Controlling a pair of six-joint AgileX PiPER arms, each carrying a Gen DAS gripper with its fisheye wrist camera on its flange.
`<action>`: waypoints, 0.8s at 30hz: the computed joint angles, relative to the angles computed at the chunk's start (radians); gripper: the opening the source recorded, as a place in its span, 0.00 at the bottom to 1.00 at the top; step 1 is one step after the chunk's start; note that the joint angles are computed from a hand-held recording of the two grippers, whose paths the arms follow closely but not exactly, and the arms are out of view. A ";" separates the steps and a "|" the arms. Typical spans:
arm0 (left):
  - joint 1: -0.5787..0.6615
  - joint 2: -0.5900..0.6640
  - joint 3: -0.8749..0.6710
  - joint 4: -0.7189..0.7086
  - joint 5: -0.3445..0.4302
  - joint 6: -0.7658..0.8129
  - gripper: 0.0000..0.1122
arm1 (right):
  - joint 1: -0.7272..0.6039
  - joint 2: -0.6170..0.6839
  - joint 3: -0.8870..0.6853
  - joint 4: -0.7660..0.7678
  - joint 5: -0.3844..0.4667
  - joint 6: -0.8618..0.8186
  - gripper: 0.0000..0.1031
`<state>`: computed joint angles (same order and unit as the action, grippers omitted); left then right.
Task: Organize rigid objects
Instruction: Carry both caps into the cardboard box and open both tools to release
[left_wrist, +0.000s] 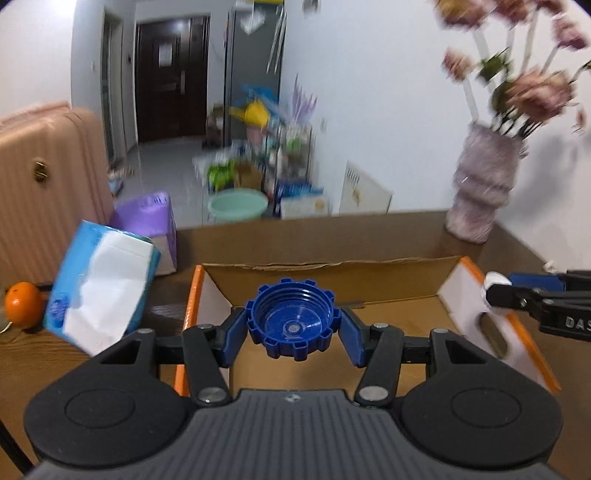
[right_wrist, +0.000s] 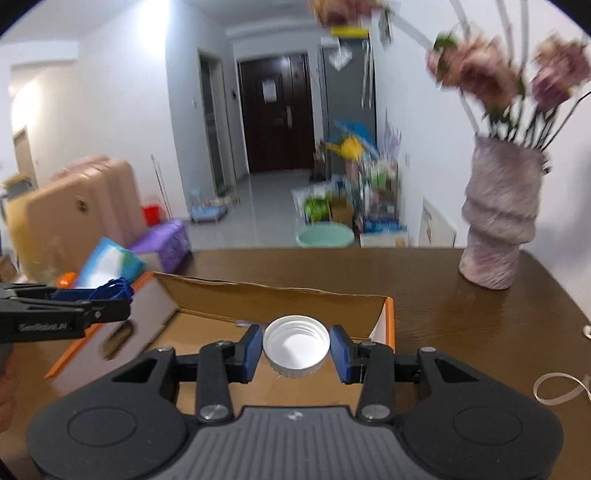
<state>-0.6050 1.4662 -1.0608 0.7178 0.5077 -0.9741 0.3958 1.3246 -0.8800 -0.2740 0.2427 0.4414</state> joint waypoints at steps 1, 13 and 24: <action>0.028 0.048 -0.051 -0.077 0.008 0.095 0.49 | -0.008 0.053 -0.047 0.012 0.017 -0.026 0.38; 0.109 0.345 -0.323 -0.315 0.161 0.411 0.50 | 0.006 0.517 -0.506 -0.018 0.294 -0.196 0.38; 0.078 0.345 -0.326 -0.306 0.163 0.381 0.66 | 0.020 0.546 -0.513 -0.152 0.270 -0.166 0.64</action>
